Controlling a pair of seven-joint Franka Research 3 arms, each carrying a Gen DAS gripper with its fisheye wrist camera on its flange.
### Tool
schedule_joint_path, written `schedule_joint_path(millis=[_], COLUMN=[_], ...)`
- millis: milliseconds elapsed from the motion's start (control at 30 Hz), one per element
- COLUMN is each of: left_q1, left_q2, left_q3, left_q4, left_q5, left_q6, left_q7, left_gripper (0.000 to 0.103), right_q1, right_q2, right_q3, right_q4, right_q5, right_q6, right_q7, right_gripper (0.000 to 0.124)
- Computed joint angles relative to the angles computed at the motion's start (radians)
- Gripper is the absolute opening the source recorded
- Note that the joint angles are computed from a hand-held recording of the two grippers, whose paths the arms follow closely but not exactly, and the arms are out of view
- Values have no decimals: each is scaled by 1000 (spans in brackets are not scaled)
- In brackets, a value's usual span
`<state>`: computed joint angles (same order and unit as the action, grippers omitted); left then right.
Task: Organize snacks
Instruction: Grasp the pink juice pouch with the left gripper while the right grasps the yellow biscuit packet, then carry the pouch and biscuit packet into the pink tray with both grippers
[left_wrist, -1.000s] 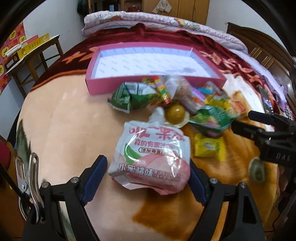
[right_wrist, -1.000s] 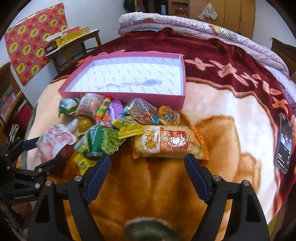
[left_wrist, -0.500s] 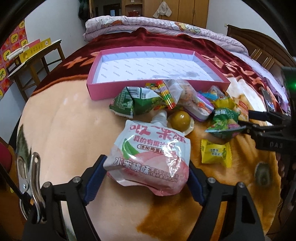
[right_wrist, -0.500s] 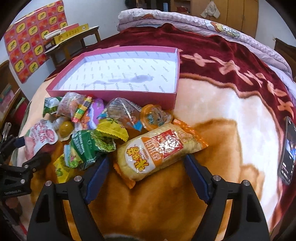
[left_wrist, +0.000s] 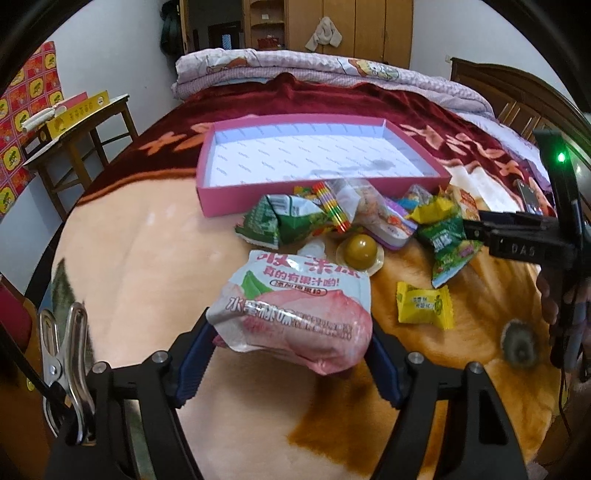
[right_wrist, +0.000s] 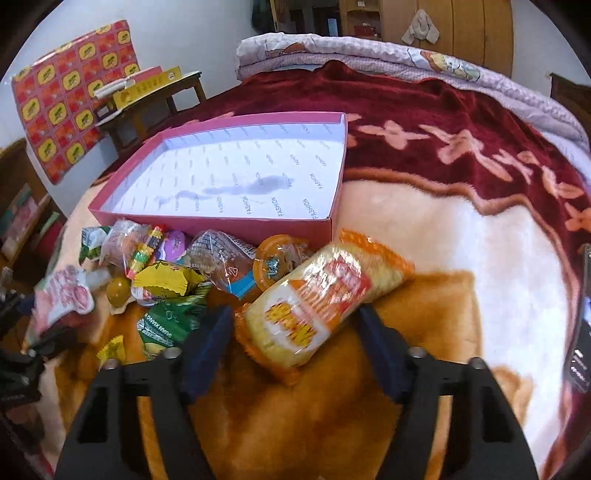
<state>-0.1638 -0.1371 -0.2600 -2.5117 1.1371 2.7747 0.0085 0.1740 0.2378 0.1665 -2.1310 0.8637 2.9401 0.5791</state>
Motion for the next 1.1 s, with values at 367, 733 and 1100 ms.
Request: schedule_joint_path(millis=[367,733,1100], left_q1=[7,25,55], left_q2=[-27,-43,-50], left_q3=[-6,-6,10], left_q4=[-16,-25,0], left_q5=[5,-17,-65], left_q6=[14,37,83], left_q7=[-19,-2,73], left_gripper=[77,77,77], right_q1=[13,55,118], right_q2=[-43,-152,-191], right_q3=[-14,7,-51], right_q4=[-54,-129,-121], right_q5=[-16,299,287], right_q6=[14,72,-4], right_q7=[60,-282,-279], right_gripper=[48,48,48])
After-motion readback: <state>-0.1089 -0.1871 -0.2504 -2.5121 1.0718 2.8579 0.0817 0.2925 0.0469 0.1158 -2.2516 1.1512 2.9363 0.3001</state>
